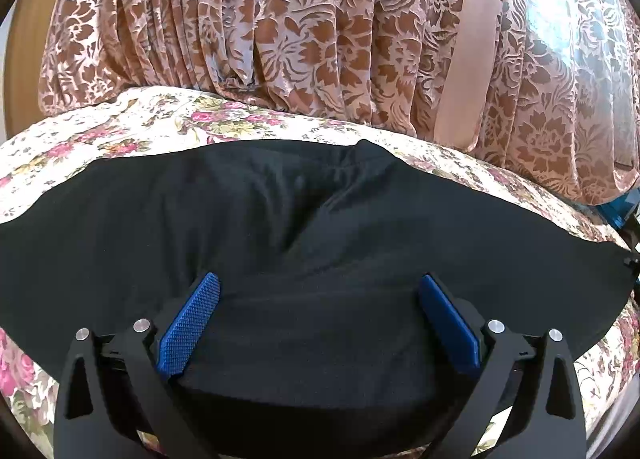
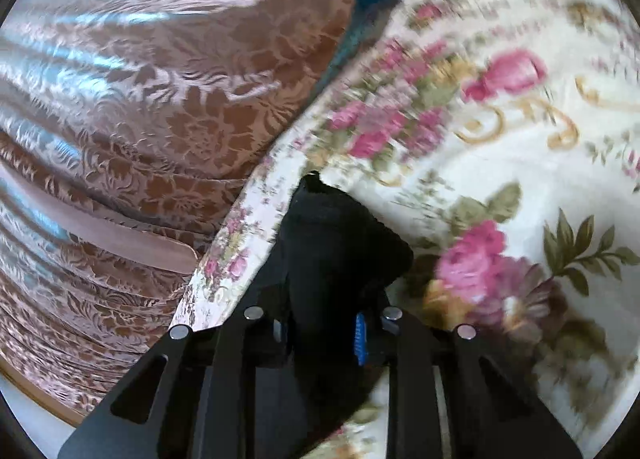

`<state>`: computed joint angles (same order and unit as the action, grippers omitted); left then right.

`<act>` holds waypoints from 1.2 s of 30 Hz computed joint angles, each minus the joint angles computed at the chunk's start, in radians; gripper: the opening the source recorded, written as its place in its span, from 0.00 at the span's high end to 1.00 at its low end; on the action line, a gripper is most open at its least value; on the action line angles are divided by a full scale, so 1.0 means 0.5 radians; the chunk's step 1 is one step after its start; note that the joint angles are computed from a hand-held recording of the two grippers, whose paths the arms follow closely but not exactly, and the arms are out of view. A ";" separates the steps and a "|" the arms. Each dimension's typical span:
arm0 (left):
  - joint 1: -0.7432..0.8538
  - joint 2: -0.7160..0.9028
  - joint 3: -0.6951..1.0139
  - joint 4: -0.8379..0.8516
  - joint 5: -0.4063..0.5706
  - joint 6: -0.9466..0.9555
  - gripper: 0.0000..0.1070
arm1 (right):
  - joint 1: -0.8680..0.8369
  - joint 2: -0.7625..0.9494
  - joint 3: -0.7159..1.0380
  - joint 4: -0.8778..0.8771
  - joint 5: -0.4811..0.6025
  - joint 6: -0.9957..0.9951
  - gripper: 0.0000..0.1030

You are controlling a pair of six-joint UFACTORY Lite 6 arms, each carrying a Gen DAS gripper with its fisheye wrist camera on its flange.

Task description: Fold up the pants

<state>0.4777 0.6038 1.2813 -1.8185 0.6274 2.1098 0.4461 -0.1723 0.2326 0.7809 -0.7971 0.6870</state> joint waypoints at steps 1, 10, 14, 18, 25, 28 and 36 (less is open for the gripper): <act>-0.001 -0.002 -0.004 -0.005 0.005 0.000 0.07 | 0.076 -0.016 0.055 0.156 0.010 -0.149 0.79; 0.005 0.004 0.005 0.010 0.018 -0.021 0.07 | 0.571 0.129 0.680 1.252 -0.106 -1.366 0.79; 0.004 0.002 0.004 0.009 0.008 -0.012 0.07 | 0.754 0.282 0.939 1.431 -0.262 -1.640 0.79; 0.004 0.002 0.001 0.005 -0.002 -0.002 0.07 | 0.887 0.543 1.321 1.519 -0.353 -1.965 0.79; -0.003 0.006 0.009 0.004 -0.021 -0.005 0.07 | 0.996 1.023 2.009 1.430 -0.247 -2.313 0.78; -0.003 0.010 0.011 0.001 -0.021 -0.004 0.07 | 1.022 1.262 2.326 1.409 -0.154 -2.445 0.78; -0.001 0.005 0.004 -0.003 -0.019 0.002 0.07 | 1.090 2.045 3.355 1.644 0.175 -3.194 0.75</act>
<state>0.4772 0.6065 1.2831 -1.8201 0.6180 2.1111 0.9911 0.8503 1.9101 1.6029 -0.7095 -0.9101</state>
